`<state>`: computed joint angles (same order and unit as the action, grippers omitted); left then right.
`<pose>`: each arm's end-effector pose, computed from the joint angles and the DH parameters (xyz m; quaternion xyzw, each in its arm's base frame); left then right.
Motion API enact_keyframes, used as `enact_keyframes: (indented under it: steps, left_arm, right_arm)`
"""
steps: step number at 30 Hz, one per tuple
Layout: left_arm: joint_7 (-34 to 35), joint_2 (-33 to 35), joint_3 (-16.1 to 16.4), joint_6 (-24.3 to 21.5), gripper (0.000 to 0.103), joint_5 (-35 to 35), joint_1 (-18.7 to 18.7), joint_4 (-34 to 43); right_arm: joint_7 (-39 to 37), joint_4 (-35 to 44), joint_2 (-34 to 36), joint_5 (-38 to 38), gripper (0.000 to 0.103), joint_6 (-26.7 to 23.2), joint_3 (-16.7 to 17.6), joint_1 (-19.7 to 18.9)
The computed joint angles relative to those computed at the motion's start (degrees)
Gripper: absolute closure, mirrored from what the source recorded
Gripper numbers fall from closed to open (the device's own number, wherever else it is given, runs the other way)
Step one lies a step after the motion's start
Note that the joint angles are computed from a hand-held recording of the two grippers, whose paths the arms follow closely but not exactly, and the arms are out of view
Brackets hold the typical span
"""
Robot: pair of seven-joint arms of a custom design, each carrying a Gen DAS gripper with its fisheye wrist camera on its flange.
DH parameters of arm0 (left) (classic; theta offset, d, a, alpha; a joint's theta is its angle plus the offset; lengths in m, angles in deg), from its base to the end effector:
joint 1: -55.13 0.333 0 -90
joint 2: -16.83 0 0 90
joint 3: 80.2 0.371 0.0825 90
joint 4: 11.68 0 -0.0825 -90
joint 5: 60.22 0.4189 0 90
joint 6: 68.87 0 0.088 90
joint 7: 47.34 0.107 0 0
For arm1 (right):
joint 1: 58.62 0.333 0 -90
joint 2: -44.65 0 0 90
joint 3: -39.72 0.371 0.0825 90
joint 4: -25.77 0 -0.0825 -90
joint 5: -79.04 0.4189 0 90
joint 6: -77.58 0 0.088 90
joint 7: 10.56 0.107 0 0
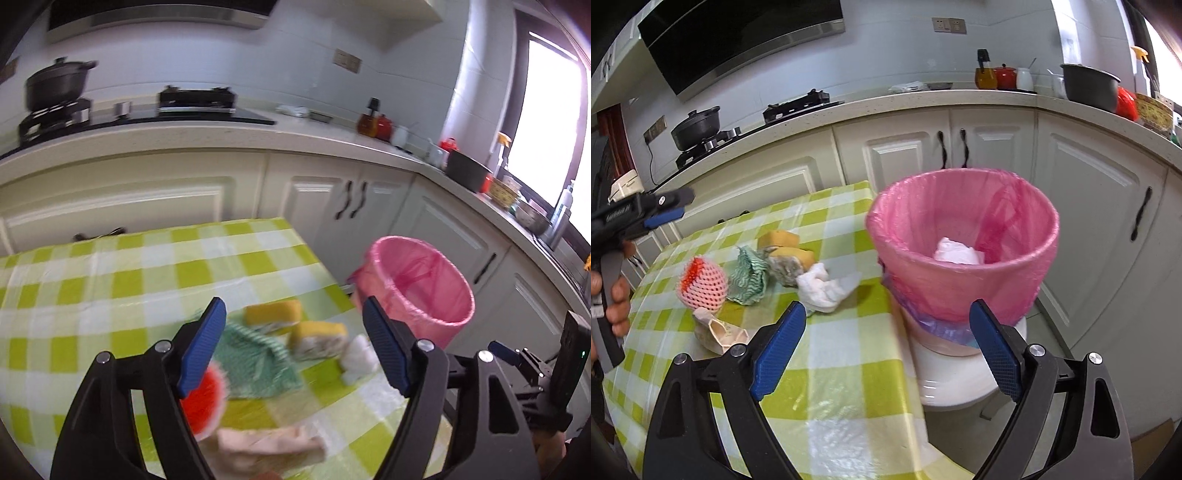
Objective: Collect trash
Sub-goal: 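Grasp the pink foam fruit net with the left gripper while the right gripper grasps the white tissue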
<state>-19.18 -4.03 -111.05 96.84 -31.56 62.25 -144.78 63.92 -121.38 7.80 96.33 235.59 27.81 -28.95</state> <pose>0.4466 -0.2640 0.5933 -0.6797 0.5700 -0.3826 0.2583 0.3963 0.0969 0.5950 -0.7394 0.5256 -0.1431 0.3957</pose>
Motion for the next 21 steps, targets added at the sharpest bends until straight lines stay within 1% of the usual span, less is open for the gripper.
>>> enact_keyframes:
  steps: [1,5,8,10,14,17,21]
  left_arm:
    - [0.2,-1.9,1.6,0.0,0.028,-1.4,-1.1,-2.2]
    - [2.1,-7.2,4.3,-0.4,0.026,-6.4,-2.5,-8.0]
    - [5.0,-9.1,6.3,-1.1,0.025,-11.0,-4.1,-11.3]
    - [6.8,-9.7,7.0,-1.0,0.024,-13.5,-4.8,-13.0]
    - [9.5,-8.6,7.2,-0.3,0.023,-17.7,-5.3,-14.5]
    - [10.7,-7.3,6.7,-0.2,0.022,-19.6,-5.0,-14.5]
    - [12.3,-5.4,7.4,0.9,0.022,-21.7,-5.3,-14.7]
  right_arm:
    - [0.1,0.2,0.2,0.2,0.018,0.1,0.2,0.4]
    - [0.8,1.1,1.6,0.4,0.018,-0.1,1.5,1.2]
    - [1.8,2.1,3.3,0.7,0.018,-0.5,2.5,1.7]
    - [2.0,2.8,4.6,1.1,0.018,-0.6,2.9,2.2]
    - [2.7,4.5,7.8,1.7,0.018,-1.3,4.3,2.4]
    - [3.6,6.0,10.5,2.1,0.018,-1.7,5.6,2.0]
    - [4.4,7.8,13.8,2.8,0.018,-1.9,7.2,1.3]
